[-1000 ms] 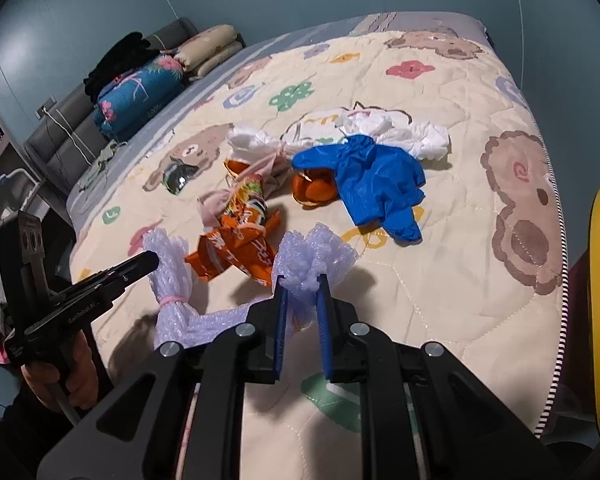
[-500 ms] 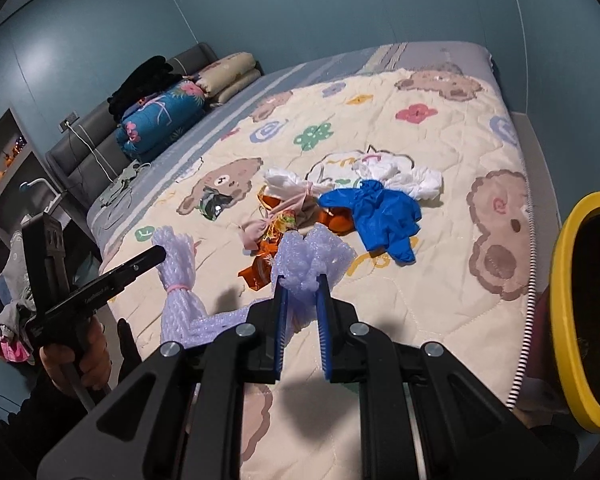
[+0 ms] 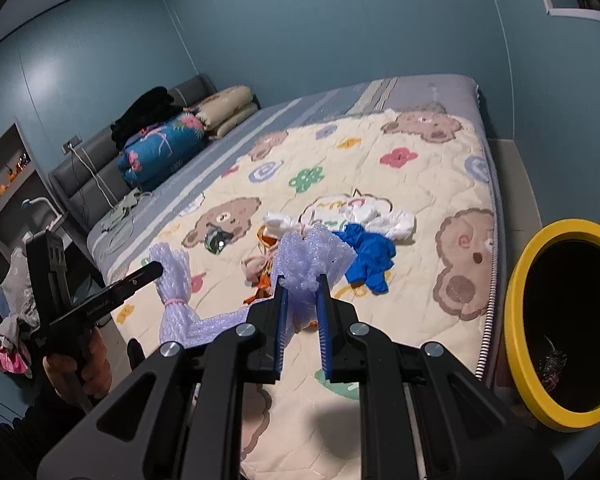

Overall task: Collect trash
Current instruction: 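Carry the lavender foam sleeve in both grippers to the bin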

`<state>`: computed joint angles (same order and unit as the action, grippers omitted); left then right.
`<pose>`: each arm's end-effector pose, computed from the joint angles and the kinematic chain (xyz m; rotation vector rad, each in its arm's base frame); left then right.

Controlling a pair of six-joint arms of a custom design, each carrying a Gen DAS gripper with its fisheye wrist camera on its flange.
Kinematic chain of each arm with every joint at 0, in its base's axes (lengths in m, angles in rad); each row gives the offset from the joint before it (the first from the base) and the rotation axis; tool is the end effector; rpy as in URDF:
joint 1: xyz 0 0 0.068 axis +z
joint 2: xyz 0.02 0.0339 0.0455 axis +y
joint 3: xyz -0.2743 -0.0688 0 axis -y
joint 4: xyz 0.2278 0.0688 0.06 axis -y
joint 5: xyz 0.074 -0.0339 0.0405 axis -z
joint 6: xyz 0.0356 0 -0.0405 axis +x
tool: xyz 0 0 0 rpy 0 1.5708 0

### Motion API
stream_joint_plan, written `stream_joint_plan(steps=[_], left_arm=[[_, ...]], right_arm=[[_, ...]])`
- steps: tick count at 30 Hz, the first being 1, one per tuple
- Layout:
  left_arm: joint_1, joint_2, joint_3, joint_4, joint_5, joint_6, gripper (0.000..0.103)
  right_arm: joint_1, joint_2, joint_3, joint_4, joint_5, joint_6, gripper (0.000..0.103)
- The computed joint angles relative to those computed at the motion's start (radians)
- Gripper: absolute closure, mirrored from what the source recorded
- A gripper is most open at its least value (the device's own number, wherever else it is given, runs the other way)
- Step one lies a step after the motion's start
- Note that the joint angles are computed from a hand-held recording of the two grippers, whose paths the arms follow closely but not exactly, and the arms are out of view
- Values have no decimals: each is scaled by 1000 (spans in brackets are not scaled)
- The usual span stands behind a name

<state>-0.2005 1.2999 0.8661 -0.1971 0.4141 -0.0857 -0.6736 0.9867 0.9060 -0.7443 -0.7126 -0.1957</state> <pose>0.2564 -0.0667 0.2736 0.3597 2.1776 -0.6152 0.1467 -0.0873 0.3096 0.2058 2.1745 0.3736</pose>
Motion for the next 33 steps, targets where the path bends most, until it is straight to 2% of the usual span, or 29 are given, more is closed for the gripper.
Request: stream_joint_plan(steps=[11,23,28,33], left_arm=[[-79,-36,58,-54,-40,-11,90],[-239,47,199,-81,-120,-34,90],[-332,94,253,-73,-158,-46,90],[-414,155,322,-73,-182,-63,90]], right_arm=[[-181,6,76,-85,-101,-86,89],[-502,116,229,-209,-280,-244,89],[-605,191,296,-247,-320,-294,89],[-677,257,337,-233,-328,-313,89]])
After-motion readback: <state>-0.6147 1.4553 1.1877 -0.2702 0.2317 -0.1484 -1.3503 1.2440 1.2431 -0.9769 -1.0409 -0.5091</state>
